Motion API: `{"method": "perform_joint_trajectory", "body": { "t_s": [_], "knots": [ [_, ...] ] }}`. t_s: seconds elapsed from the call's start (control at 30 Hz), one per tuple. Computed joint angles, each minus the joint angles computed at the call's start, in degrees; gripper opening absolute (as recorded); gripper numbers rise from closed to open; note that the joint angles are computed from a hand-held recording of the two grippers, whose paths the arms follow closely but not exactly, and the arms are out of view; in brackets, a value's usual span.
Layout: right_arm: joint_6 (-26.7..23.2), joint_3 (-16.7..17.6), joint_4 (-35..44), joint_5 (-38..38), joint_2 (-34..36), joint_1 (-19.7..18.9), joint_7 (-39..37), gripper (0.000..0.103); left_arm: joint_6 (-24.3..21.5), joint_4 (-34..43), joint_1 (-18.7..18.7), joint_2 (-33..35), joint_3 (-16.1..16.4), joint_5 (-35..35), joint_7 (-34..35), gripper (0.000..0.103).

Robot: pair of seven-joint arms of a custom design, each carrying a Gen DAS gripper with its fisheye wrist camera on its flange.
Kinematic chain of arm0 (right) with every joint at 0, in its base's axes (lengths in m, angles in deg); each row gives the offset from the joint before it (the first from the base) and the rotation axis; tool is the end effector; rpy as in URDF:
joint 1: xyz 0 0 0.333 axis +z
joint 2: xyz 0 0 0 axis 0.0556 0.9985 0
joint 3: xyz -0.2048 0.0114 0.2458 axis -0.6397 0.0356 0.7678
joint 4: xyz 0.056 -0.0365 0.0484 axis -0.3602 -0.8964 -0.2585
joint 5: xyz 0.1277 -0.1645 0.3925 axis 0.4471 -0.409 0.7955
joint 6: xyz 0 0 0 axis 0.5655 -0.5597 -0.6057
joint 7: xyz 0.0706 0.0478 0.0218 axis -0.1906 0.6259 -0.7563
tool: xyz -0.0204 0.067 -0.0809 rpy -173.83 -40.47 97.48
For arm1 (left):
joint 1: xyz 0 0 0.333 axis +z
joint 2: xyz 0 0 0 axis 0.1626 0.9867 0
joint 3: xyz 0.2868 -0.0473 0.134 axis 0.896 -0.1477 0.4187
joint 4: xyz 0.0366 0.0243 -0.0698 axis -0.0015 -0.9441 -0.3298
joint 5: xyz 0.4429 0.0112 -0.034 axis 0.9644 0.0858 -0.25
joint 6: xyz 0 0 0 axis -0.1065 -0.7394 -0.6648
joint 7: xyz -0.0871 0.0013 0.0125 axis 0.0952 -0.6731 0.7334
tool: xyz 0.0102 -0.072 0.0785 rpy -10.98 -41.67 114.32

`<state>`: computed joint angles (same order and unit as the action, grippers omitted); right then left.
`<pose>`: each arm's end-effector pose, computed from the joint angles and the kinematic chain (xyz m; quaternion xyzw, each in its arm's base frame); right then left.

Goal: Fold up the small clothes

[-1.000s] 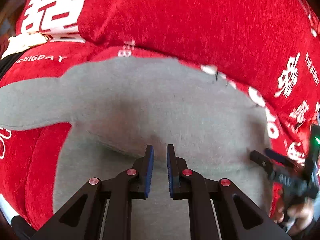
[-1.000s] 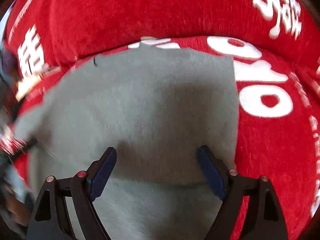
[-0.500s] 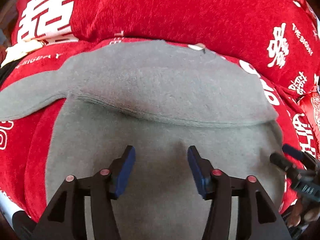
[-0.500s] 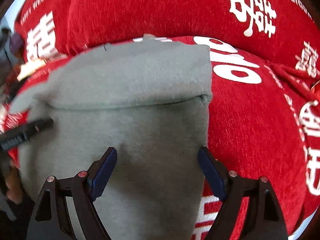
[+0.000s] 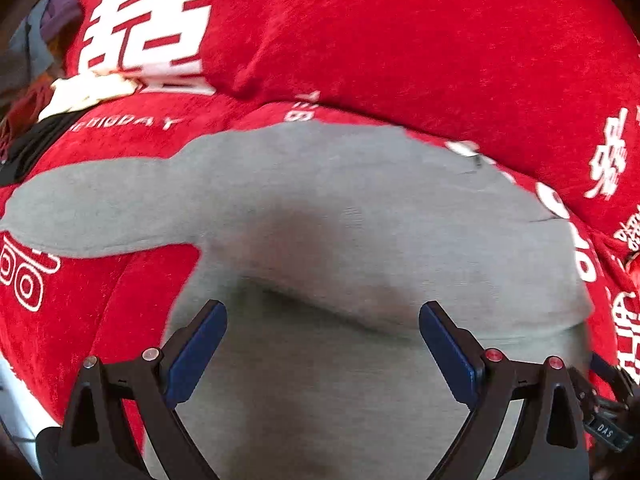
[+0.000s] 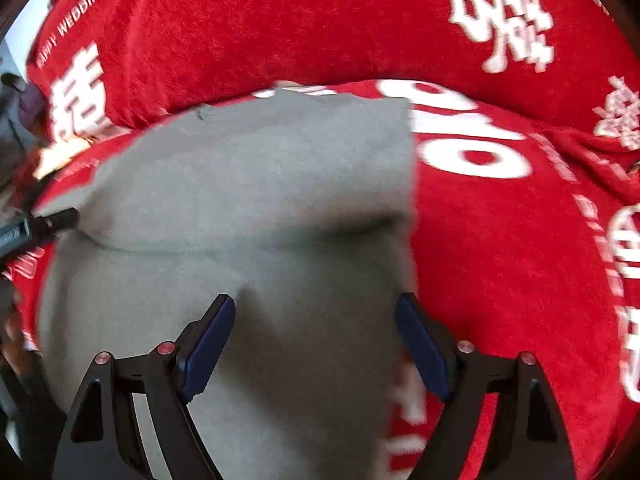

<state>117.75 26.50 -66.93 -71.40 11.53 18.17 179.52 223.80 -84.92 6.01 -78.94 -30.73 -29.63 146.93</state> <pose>0.4623 0.1477 0.5217 -0.6470 0.7236 -0.1521 0.1861 0.5536 -0.1298 0.5178 -0.6823 0.6854 -0.2225 0.1229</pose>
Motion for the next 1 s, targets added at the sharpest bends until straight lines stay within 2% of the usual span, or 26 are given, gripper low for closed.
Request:
{"method": "perform_joint_trajectory", "body": {
  "t_s": [0.03,0.07,0.2,0.3,0.4,0.5,0.53,0.57,0.63,0.7,0.8,0.9,1.0],
  "knots": [
    [-2.9,0.9,0.7,-0.8,0.2,-1.0,0.4,0.086,-0.1,0.1,0.1,0.1,0.3,-0.5,-0.2,0.097],
    [-2.6,-0.1,-0.1,0.1,-1.0,-0.2,0.3,0.086,0.2,-0.1,0.1,0.0,0.6,-1.4,0.0,0.097],
    [2.3,-0.3,1.0,0.9,-1.9,-0.3,1.0,0.086,2.6,0.8,-0.7,0.5,1.0,-5.5,1.0,0.097],
    [2.0,0.6,9.1,-1.0,5.8,-0.1,-1.2,0.086,1.7,4.1,-1.9,3.4,-0.2,-4.6,3.2,0.097],
    [-1.4,0.6,18.3,-0.1,15.6,0.8,-4.6,0.086,0.1,7.0,-3.1,6.8,-1.1,-2.4,6.7,0.097],
    [-7.1,0.6,25.4,2.0,23.8,0.9,-6.7,0.086,-3.7,8.9,-2.9,10.0,-1.7,5.5,2.6,0.097],
    [-8.4,0.7,26.6,1.7,25.4,0.8,-6.8,0.088,-1.6,7.6,-2.9,9.3,-1.2,5.0,3.6,0.097],
    [-6.5,0.9,26.4,-0.8,26.1,0.6,-5.4,0.094,0.2,6.0,-3.0,8.1,-0.8,4.0,4.8,0.097],
    [-6.6,0.9,27.5,-3.4,27.4,0.3,-3.1,0.103,-0.9,5.1,-2.7,6.6,-0.3,3.1,6.0,0.097],
    [-7.0,0.4,28.9,-1.3,28.6,-0.3,-1.5,0.103,0.1,2.6,-2.3,3.5,1.0,-0.9,8.5,0.097],
    [-11.3,0.6,32.0,-1.8,29.4,-0.2,2.9,0.102,1.2,-0.8,-0.6,-0.4,3.5,-6.9,9.5,0.097],
    [-5.9,1.2,27.6,1.9,25.0,0.5,3.5,0.102,3.1,-3.6,4.2,-2.8,4.4,-6.2,4.0,0.097],
    [-3.9,2.4,24.2,3.3,21.9,2.0,4.2,0.102,5.1,-5.1,9.1,-3.2,6.6,-6.4,-1.4,0.097]
  ]
}}
